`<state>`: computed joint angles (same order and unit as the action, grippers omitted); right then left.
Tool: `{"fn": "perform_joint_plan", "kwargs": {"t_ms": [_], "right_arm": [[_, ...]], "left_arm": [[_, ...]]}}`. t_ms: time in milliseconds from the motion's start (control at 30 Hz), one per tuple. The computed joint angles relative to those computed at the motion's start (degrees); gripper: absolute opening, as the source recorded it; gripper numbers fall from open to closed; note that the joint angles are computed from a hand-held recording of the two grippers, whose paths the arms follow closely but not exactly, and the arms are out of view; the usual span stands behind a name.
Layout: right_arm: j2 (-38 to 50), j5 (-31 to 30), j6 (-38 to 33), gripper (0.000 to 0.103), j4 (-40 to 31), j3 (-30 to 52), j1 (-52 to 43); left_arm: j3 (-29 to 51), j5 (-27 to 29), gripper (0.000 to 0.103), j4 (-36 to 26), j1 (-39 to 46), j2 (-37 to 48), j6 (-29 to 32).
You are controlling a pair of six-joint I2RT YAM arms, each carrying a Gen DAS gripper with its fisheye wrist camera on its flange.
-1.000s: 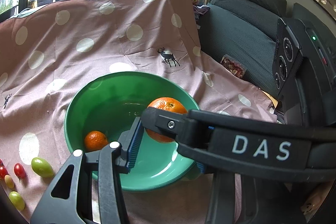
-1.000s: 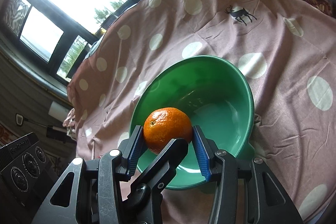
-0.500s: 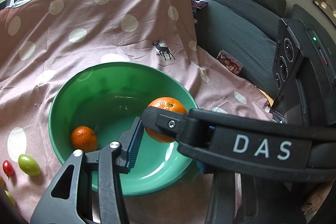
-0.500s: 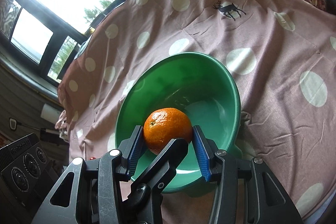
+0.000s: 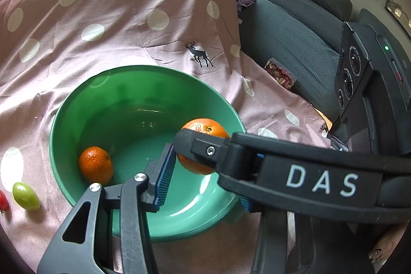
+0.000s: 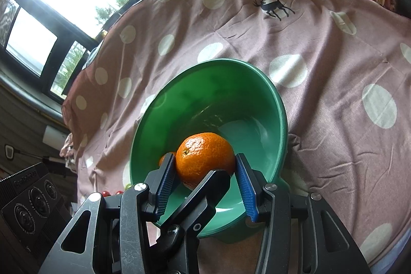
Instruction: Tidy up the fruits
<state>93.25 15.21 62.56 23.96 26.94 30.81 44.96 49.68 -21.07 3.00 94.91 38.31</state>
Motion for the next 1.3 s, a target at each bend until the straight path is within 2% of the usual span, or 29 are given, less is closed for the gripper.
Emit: {"fn": "perform_joint_plan", "kwargs": {"t_ms": [1300], "right_arm": [[1.43,0.78,0.01,0.050,-3.07,1.78,0.05]], "left_arm": [[2.01,0.59,0.043,-2.44,0.28,3.85,0.18]]}}
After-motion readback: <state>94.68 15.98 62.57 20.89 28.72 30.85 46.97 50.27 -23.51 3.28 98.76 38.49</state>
